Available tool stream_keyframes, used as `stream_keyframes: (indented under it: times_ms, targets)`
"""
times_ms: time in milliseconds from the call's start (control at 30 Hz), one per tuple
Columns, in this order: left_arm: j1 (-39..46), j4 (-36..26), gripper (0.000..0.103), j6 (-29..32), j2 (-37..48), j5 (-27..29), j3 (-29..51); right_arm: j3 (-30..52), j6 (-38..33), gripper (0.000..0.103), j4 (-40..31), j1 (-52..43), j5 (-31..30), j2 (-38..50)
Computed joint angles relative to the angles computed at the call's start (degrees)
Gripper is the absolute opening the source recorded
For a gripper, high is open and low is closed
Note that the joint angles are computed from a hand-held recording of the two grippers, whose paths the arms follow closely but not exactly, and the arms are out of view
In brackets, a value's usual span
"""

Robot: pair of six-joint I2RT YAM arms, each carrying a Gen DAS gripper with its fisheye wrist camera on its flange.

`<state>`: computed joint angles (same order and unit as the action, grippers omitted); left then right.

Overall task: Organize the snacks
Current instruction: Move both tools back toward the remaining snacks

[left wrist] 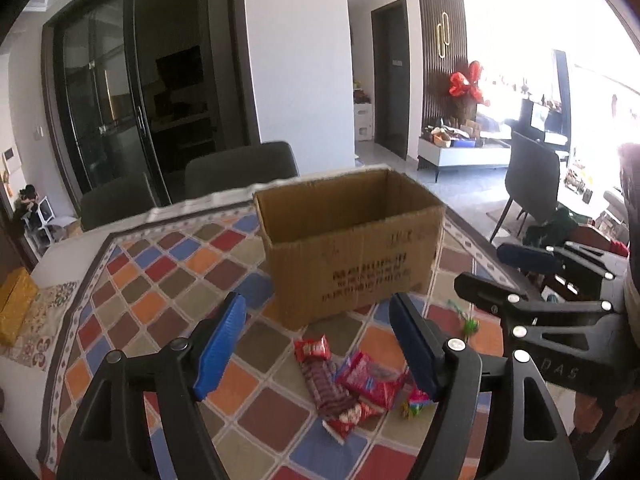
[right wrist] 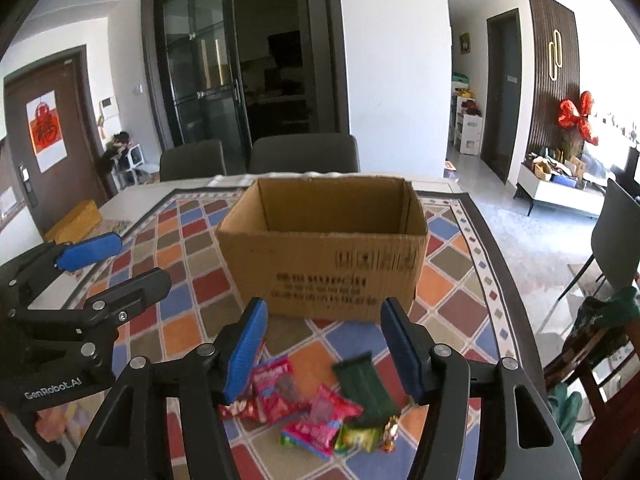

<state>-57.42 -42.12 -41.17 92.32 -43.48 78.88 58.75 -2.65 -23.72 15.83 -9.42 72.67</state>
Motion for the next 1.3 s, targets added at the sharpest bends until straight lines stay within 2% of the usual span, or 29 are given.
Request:
stream_keyframes:
  times_ms: [300,667,900,1100,1200,1300]
  targets:
    - [-4.5,0.3,0.074,-6.3,-1.6,1.3,-7.4,-10.4,-1.7,0.06,1.3,3.1,2.1,-7.0]
    - [-9.7,6.9,0.074,-6.3,-3.6,-0.2,-18.1,-20.8,-1.2,0.06,2.3,9.8,7.1,-13.4]
    - [-9.3,13.3,0.073,-1.9,-3.5,2.4,-24.0,-25.6,-0.7,0.06,5.3,15.2,12.3,-13.4]
    - [-7.3,18.7,0.07,4.2,-2.4,4.8,-26.9,-26.3,-2.0,0.059,7.9,17.7,15.2,-9.1]
    - [-6.2,21.0,0.067,7.7,-1.6,6.3,-27.7,-26.1,-2.3,0.051,8.7,18.0,14.7,-6.7]
    - [-5.2,23.0,0.065,10.4,-0.6,7.9,-28.1,-25.8,-3.1,0.047,9.8,18.2,14.5,-3.7]
